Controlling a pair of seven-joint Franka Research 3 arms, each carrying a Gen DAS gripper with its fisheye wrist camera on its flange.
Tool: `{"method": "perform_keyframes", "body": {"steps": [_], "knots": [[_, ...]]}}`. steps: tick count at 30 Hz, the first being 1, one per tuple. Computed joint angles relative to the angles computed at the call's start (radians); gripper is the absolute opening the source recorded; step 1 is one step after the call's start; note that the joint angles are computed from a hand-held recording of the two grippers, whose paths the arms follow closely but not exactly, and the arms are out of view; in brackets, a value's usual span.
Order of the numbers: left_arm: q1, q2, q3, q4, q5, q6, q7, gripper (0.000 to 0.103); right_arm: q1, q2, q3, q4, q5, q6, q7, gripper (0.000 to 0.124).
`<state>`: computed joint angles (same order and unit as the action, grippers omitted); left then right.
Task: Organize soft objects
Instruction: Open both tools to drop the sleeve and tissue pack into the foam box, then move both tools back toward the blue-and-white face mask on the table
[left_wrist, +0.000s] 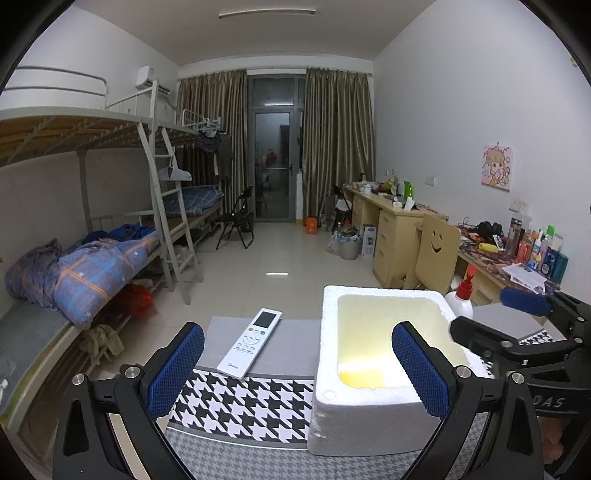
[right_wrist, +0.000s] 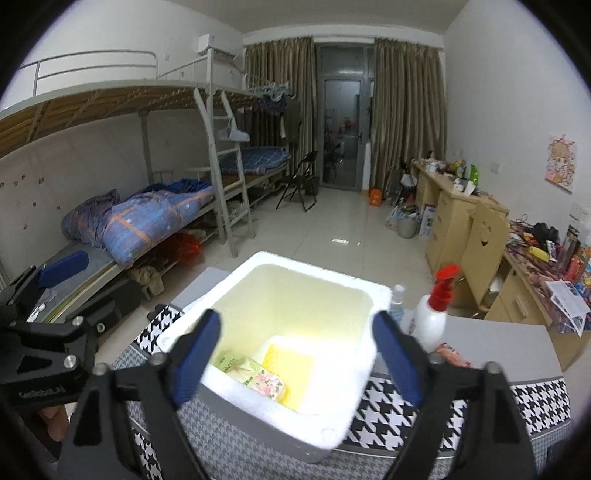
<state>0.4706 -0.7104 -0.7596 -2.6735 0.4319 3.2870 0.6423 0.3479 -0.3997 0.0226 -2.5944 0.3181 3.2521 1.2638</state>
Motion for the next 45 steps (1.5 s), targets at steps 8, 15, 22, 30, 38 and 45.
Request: {"method": "perform_keyframes", "body": {"steps": [8, 15, 22, 30, 38, 45], "knots": [[-0.055, -0.031, 0.037, -0.024, 0.002, -0.021, -0.004, 0.102, 0.01, -0.057, -0.023, -0.047, 0.003, 0.021, 0.0, 0.1], [-0.111, -0.055, 0.068, -0.038, 0.022, -0.044, -0.01, 0.102, 0.036, -0.121, -0.057, -0.098, -0.008, 0.039, -0.013, 0.1], [-0.164, -0.089, 0.101, -0.059, 0.036, -0.048, -0.019, 0.102, 0.007, -0.172, -0.03, -0.142, -0.009, 0.054, -0.003, 0.1], [-0.209, -0.148, 0.109, -0.084, 0.039, -0.054, -0.027, 0.102, -0.015, -0.263, -0.012, -0.213, -0.013, 0.062, 0.013, 0.1], [-0.24, -0.177, 0.104, -0.101, 0.039, -0.038, -0.035, 0.102, -0.009, -0.329, -0.038, -0.267, -0.024, 0.069, 0.011, 0.1], [-0.255, -0.175, 0.082, -0.098, 0.029, -0.024, -0.039, 0.102, -0.04, -0.399, -0.03, -0.321, -0.026, 0.069, 0.017, 0.1]]}}
